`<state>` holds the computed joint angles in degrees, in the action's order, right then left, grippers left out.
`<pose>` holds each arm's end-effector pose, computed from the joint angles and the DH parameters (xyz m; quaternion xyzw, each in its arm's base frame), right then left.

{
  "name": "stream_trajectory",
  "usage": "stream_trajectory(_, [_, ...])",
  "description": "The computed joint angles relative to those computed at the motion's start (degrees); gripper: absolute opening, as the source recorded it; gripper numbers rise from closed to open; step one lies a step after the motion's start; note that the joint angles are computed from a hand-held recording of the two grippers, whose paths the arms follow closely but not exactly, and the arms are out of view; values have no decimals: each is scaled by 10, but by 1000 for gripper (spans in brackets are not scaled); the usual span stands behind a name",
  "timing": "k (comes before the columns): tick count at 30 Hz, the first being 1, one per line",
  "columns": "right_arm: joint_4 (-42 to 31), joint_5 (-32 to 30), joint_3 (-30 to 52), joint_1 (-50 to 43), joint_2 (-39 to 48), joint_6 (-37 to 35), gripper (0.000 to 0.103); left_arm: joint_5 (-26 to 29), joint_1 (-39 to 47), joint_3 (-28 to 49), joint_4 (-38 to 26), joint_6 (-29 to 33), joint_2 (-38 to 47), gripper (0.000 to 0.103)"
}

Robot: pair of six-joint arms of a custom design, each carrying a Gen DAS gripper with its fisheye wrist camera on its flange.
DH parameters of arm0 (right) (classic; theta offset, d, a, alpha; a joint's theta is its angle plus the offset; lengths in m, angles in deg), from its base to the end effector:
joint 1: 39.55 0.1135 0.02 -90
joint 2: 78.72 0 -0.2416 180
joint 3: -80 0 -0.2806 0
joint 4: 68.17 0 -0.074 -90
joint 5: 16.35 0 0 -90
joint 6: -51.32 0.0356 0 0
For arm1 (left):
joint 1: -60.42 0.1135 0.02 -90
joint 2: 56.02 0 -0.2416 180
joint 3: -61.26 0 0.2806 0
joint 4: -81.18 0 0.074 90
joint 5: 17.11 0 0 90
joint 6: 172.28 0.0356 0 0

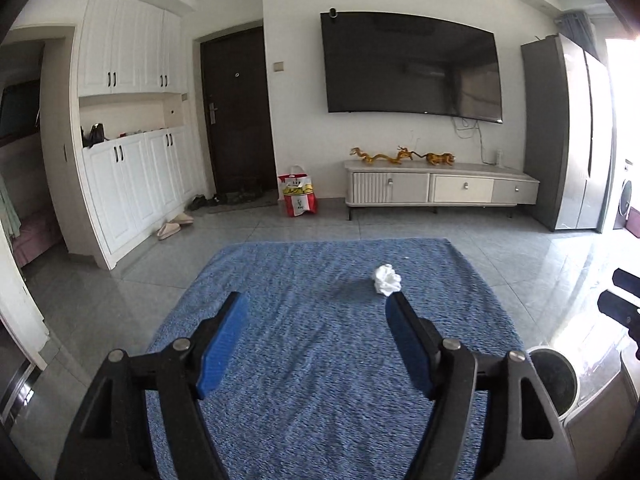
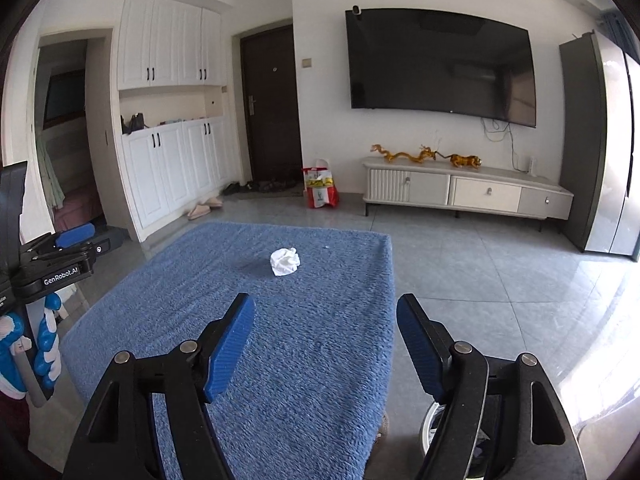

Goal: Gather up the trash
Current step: 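Move both open tools back over the table toward the white tissue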

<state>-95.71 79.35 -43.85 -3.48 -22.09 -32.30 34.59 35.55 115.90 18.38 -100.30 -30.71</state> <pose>0.2157 0.1528 0.2615 -0.1946 0.8342 0.1464 0.4948 0.1284 -0.0352 0.2980 -0.1054 0.8398 0.1054 0.5220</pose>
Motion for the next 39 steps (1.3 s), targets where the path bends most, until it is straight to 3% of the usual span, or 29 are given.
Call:
stream_trajectory(12, [8,29,87,35,161,19,73,241,276,-76,71,103,-34,72])
stream_trajectory(18, [2,41,147,67,248,32,74,334,402,-113,90,140,-46,72])
stream_trajectory(32, [-21,98,236,152,360,37,95,485,641,-165,82,233,-77,76])
stream_trajectory(39, [-23,100,250,164,378,43,96,491,653,-175,83,247,-75,76])
